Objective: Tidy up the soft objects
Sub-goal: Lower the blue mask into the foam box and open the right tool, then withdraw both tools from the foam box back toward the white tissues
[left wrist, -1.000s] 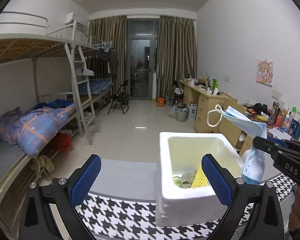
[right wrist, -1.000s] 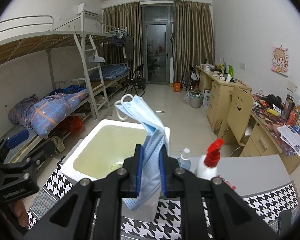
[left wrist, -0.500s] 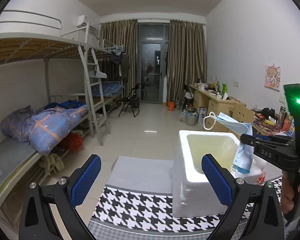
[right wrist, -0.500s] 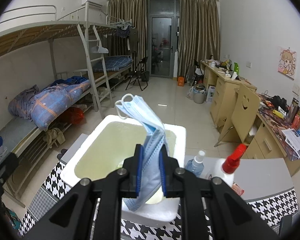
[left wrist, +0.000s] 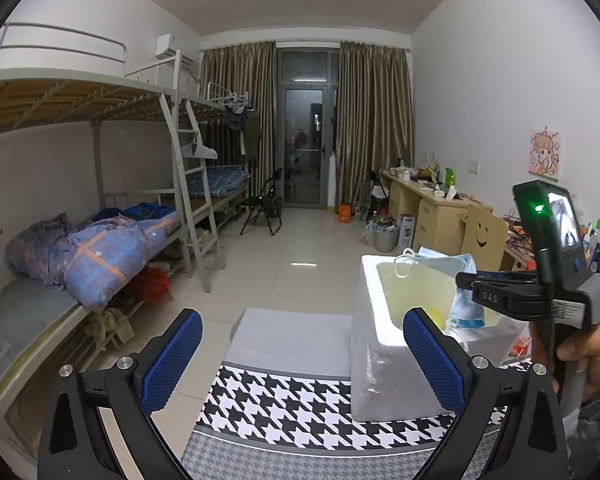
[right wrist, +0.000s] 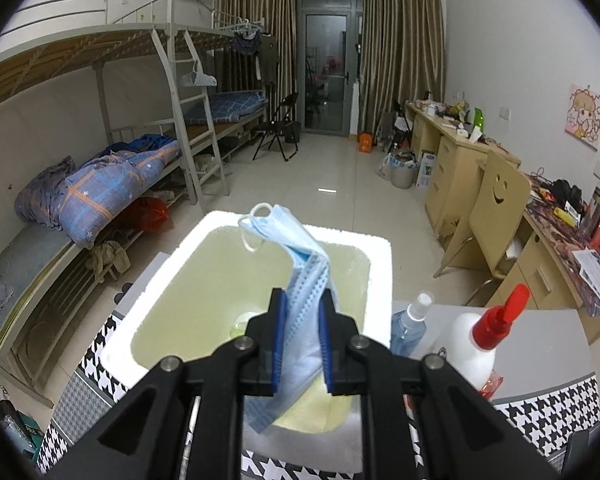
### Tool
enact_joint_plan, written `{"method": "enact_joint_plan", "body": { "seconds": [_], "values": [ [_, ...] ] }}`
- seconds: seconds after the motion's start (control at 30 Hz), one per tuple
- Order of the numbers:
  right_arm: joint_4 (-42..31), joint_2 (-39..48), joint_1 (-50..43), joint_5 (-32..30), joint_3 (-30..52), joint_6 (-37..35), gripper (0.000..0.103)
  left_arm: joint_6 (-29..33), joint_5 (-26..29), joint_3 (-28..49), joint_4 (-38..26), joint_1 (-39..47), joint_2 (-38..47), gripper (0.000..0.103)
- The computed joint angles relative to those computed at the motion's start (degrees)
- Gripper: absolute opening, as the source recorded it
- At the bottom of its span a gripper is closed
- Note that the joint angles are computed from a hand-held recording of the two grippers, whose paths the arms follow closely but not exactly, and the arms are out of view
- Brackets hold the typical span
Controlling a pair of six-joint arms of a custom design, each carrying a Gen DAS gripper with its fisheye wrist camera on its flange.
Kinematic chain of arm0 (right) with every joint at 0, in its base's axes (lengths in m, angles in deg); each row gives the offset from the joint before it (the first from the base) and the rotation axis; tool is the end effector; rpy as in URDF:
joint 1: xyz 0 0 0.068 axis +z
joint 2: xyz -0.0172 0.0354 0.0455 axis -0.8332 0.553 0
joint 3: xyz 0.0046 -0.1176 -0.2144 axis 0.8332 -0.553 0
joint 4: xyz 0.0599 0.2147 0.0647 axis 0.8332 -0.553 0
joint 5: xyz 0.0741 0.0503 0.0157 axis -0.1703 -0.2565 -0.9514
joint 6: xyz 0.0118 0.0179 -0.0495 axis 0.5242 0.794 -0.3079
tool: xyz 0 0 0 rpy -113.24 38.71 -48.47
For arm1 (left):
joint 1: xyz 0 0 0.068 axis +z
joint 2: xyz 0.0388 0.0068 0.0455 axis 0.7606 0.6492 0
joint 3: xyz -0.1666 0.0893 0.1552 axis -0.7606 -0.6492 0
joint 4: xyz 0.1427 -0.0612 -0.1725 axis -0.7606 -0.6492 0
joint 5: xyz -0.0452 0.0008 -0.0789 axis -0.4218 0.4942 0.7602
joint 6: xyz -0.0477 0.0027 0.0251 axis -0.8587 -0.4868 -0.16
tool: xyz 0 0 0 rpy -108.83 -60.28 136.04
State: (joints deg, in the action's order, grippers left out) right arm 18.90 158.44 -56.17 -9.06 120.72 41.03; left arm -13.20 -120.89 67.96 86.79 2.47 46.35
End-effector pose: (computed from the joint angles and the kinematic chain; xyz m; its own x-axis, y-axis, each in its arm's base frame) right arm 0.3247 0.0071 0.2041 -0.5745 -0.1386 -0.8067 -0.2135 0.9768 -0.0157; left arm 0.2153 -0.1939 0.1877 -0.3627 -0.0389 -0.9311 -0.0524 0.9984 -0.0214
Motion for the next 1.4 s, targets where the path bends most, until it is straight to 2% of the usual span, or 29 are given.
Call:
{"method": "enact_joint_plan", "body": {
  "seconds": [0.17, 0.2, 0.23, 0.3, 0.63, 1.0, 1.07, 1.1, 1.4],
  "values": [
    [-2.1, 2.9, 0.8, 0.4, 2.9, -0.2, 0.022, -0.5, 0.0, -0.2, 0.2, -0.1, -0.1, 0.101],
    [-2.2, 2.9, 0.9, 0.5, 2.8, -0.3, 0.033, -0.6, 0.0, -0.4, 0.1, -0.1, -0.2, 0.101],
    [-2.9, 3.2, 1.0, 0.6, 3.3, -0.3, 0.050, -0.5, 0.1, -0.6, 0.0, -0.1, -0.5, 0.101],
    [-3.3, 3.1, 0.9, 0.1, 3.2, -0.4, 0.071, -0.4, -0.3, -0.7, 0.0, -0.3, -0.5, 0.101],
    [-2.6, -1.7, -0.7, -1.9, -1.0, -1.8, 0.072, -0.4, 1.4, 1.0, -1.3, -0.4, 0.0, 0.101],
    [-2.1, -9.7, -2.9, -4.6, -6.5, -1.7, 0.074, 0.0, -0.1, 1.9, -2.4, -2.8, -0.9, 0.101],
    [-1.7, -11.6, -3.5, -5.3, -8.0, -2.0, 0.079, 0.1, -0.7, 2.1, -2.8, -3.3, -0.9, 0.101],
    [-1.7, -12.3, -3.6, -5.4, -8.5, -2.2, 0.086, -0.1, -1.0, 2.1, -3.2, -3.6, -1.2, 0.101],
    [-2.9, -19.9, -6.6, -8.0, -13.3, -2.8, 0.086, -1.4, -3.3, 2.0, -4.7, -6.8, -2.5, 0.102]
  ]
}}
